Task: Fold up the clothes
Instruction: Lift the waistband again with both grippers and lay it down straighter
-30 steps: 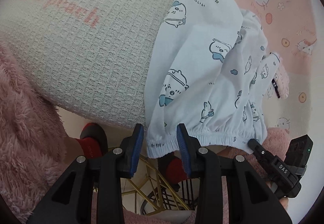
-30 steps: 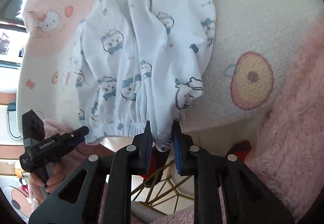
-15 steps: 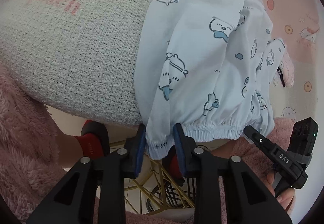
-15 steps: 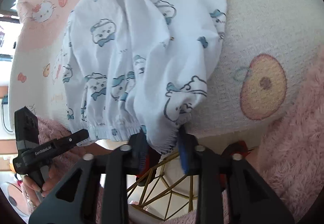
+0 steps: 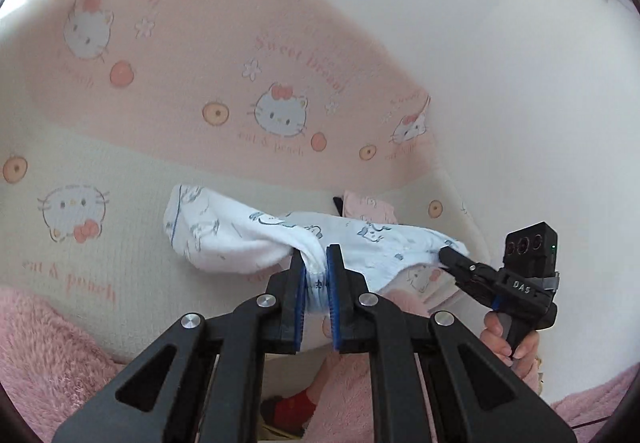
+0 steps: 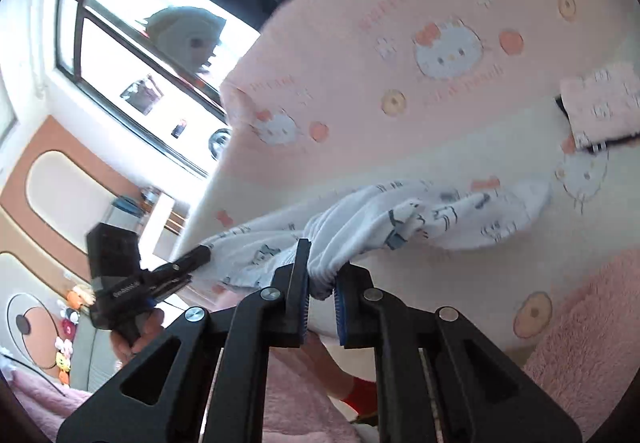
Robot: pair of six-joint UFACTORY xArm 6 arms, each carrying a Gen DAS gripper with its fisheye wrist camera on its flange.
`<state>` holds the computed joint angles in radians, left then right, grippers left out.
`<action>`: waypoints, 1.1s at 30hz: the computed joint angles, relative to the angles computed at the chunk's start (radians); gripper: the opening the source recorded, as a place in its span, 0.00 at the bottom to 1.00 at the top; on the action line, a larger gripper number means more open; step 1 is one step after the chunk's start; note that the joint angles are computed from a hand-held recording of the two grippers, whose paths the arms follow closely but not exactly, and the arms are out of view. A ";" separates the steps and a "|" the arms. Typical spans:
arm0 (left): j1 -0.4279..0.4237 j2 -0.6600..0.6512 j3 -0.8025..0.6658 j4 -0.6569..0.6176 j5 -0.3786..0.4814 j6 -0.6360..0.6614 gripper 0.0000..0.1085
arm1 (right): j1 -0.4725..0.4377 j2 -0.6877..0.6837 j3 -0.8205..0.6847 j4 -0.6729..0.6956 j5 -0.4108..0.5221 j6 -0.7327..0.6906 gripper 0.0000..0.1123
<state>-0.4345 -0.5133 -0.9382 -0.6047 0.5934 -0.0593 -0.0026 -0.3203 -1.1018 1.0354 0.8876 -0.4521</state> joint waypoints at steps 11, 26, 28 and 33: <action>0.057 0.442 -0.523 0.201 0.045 -0.074 0.09 | -0.035 0.339 -0.490 -0.257 0.013 0.084 0.05; 0.048 0.369 -0.114 0.214 0.111 -0.198 0.09 | -0.035 0.117 0.025 -0.311 -0.096 0.144 0.05; 0.052 0.447 -0.075 0.236 0.202 -0.262 0.09 | -0.030 0.169 0.107 -0.350 -0.054 0.197 0.05; 0.076 0.455 0.022 0.181 0.208 -0.310 0.17 | -0.018 0.247 0.167 -0.400 -0.029 0.224 0.06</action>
<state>-0.3580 -0.0582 -0.9160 -0.4236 0.8010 -0.3695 -0.0207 -0.0738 -0.9347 0.6351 0.8584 -0.2276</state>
